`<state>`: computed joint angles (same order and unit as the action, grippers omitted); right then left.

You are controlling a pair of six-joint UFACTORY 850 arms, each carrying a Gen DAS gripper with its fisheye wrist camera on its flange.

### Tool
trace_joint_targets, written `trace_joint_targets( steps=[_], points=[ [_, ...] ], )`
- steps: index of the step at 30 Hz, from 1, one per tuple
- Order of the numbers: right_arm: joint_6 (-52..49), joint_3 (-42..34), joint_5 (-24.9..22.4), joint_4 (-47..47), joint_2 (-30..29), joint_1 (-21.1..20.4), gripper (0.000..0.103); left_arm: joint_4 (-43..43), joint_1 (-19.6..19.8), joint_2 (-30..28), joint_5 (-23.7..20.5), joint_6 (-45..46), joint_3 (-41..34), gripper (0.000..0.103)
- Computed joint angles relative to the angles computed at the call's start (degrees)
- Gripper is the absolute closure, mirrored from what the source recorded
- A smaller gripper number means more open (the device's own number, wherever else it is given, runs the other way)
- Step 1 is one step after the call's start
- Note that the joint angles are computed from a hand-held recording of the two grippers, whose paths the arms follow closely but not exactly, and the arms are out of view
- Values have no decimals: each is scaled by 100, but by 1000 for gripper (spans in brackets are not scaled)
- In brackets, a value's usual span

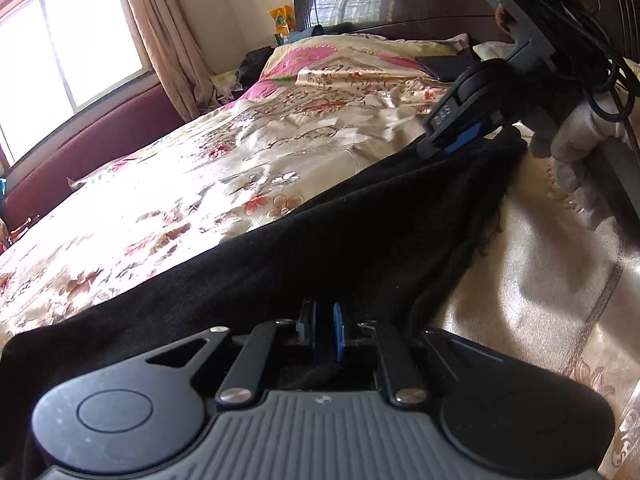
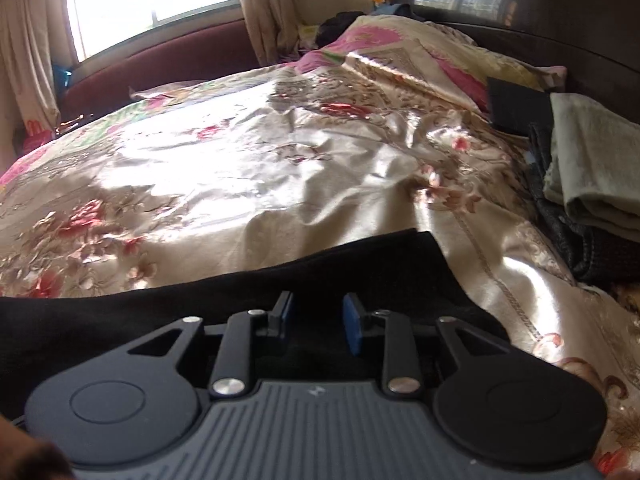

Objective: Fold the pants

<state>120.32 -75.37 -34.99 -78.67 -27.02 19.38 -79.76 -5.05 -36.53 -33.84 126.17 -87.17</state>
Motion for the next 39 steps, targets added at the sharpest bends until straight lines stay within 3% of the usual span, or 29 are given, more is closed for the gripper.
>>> trace_joint_targets(
  steps=[2,4,9,12,18,20,24,30,34,37,39],
  points=[
    [-292,-158,347,102,-137,-30,76,691,-38,-60,-53,-691,-127,76],
    [-1063,-431,56,635,-413,-15,72,1005,-38,-27,-71,-874,-78,76],
    [-849,-235,-32,956,-229,-141,65,1209,114,221,-322,-713,210,76],
    [13,271,28,548,242,-45,63,672,149,393,-256,-378,476,74],
    [1222,1007,-508,406,814,230,62,-226,80,570,215,-116,775,72],
    [1740,1257,-437,456,946,174,61,-275,68,563,287,-240,774,71],
    [3013,1638,141,18,1115,-35,59,-713,56,561,370,18,793,71],
    [3801,1559,209,-725,961,-137,56,-525,-29,475,314,-21,652,69],
    [3509,1469,94,-537,959,-124,57,-569,-19,484,233,201,670,66],
    [3946,1613,-68,-1022,1121,-5,57,-453,-25,452,186,70,630,65],
    [3686,1507,-103,-1029,1044,-23,57,-371,-60,433,231,59,610,65]
  ],
)
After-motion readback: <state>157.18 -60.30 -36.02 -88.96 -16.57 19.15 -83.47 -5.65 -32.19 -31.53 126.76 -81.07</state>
